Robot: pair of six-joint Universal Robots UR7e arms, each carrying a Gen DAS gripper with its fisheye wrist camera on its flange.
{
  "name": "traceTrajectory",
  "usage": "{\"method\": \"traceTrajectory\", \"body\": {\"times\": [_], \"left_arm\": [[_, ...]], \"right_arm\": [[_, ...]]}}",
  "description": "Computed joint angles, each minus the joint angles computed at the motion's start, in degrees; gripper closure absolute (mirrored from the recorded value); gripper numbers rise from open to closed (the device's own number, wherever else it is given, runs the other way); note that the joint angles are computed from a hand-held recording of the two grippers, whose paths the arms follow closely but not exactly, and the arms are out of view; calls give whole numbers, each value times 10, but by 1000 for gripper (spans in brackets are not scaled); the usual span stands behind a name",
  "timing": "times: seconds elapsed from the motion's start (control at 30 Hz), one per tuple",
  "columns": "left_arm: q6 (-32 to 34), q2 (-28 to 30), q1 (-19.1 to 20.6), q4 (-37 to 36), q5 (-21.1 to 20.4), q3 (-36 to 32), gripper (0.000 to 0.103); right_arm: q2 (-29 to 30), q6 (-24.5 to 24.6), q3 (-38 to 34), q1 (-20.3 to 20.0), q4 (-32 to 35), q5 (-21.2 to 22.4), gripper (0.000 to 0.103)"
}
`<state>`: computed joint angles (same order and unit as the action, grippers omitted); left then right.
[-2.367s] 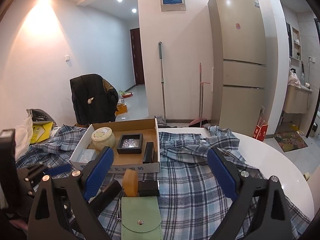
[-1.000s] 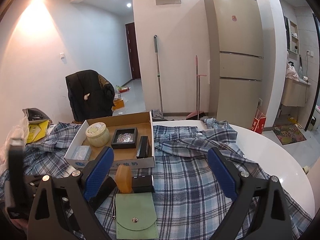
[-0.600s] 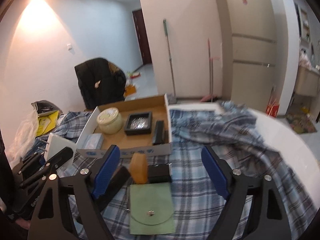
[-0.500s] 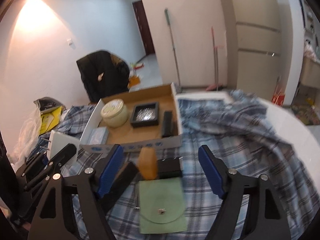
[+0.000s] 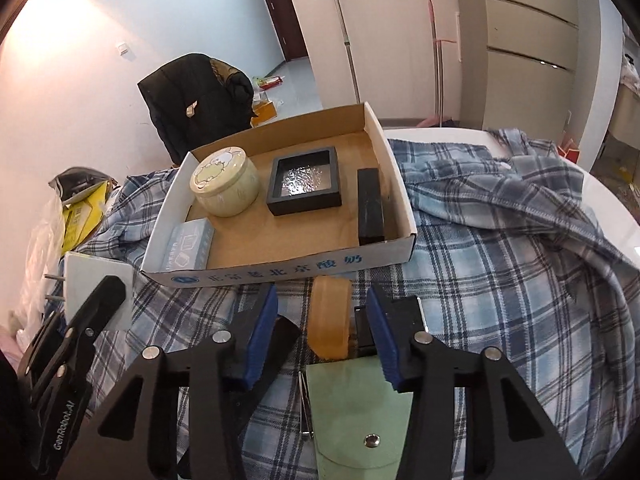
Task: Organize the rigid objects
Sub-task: 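Grasp the orange block with the right gripper while the left holds the plug, then carry the white plug and orange block over the cardboard box with both grippers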
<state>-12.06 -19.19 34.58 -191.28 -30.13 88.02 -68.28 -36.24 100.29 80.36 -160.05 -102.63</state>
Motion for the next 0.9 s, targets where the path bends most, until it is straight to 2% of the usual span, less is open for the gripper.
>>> {"method": "traceTrajectory", "body": {"times": [0.2,0.3,0.47,0.53,0.57,0.6,0.77,0.87,0.9], "left_arm": [[-5,1,0,22,3,-5,79],[9,5,-5,-8,25,-5,79],[87,19,-18,-95,45,-14,79],[107,22,-22,-99,44,-17,81],[104,21,-22,-86,42,-18,92],[84,15,-21,-53,36,-15,94],[32,-4,-11,-33,22,0,94],[-31,-29,2,-3,-2,19,94],[-57,-37,6,11,-11,25,90]], "right_arm": [[8,-5,-3,0,7,-10,75],[7,-13,-1,2,1,-24,83],[-6,-21,4,-1,13,-10,84],[-13,-23,7,-1,13,-2,84],[-16,-25,9,0,12,3,84],[-20,-26,11,0,11,8,84],[-37,-46,30,3,-24,24,84],[-44,-62,40,4,-48,34,84],[-47,-65,43,3,-53,39,84]]}}
